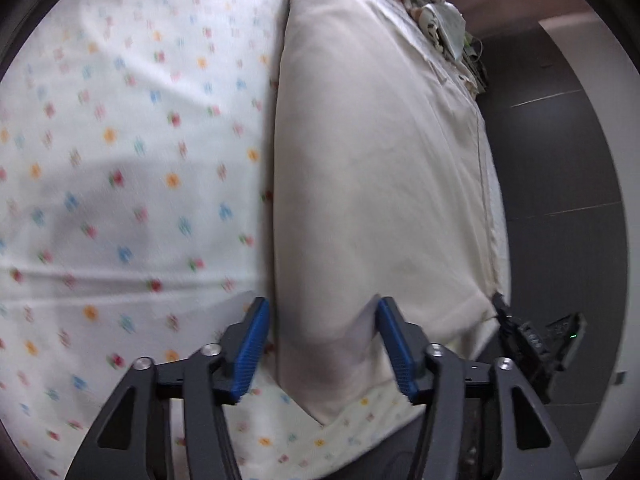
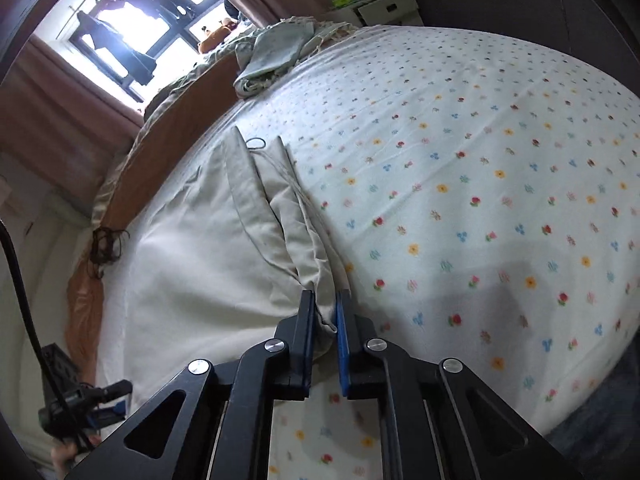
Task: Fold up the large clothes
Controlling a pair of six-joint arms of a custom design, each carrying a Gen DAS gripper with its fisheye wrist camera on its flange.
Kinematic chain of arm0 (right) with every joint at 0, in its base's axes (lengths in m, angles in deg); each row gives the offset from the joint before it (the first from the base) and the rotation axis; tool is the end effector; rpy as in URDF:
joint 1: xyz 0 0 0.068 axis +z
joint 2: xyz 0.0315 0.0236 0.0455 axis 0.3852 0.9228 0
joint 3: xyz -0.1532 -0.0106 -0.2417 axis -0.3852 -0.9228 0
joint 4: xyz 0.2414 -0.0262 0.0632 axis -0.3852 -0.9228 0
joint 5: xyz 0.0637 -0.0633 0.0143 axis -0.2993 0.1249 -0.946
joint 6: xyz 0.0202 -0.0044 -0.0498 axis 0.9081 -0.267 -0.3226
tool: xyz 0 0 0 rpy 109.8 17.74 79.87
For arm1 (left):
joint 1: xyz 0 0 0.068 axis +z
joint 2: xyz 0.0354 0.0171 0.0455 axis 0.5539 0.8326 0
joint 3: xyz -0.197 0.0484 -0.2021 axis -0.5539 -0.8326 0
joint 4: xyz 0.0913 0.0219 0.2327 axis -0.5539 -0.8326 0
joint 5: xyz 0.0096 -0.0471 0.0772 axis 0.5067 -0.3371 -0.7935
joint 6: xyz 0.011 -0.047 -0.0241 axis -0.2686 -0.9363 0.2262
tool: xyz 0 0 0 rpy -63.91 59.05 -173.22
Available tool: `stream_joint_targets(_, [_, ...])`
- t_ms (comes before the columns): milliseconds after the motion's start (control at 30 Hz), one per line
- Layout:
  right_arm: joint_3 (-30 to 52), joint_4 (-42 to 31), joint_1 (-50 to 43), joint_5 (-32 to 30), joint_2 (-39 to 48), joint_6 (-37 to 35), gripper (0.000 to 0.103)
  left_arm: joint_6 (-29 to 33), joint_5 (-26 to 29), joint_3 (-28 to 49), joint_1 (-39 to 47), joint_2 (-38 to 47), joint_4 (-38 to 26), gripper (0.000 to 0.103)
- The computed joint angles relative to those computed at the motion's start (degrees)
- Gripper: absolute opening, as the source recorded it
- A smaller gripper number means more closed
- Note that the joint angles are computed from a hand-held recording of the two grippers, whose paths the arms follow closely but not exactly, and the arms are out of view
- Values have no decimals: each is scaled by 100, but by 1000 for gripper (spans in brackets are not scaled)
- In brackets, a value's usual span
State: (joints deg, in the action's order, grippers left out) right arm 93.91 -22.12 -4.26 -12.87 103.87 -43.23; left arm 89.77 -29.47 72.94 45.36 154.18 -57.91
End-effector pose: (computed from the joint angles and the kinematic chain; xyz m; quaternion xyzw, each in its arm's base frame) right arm 0.1178 -0.0469 0.2430 0.3653 0.8570 0.1512 0.3306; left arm 0.3207 0.0438 0.2511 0.0833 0.9355 -0.3429 0.0159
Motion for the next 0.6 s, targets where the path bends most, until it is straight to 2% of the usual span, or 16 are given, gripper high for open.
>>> stream_joint_targets(200, [-10, -192, -308, -213, 12, -119, 11, -163, -14, 99, -125, -28, 194, 54])
stream_joint_targets(267, [121, -285, -478, -365, 202, -229, 23, -283, -37, 214, -188, -27, 307, 54])
stream_joint_targets(333, [398, -384, -503, -291, 466, -400, 49, -302, -69, 295, -193, 34, 421, 54])
stream_joint_targets(400, [623, -385, -520, -312, 752, -674, 57, -467, -69, 506, -250, 160, 482, 54])
stream_joint_targets(600, [1436, -228, -282, -617, 2358, -1367, 57, -826, -82, 1134, -332, 563, 654, 54])
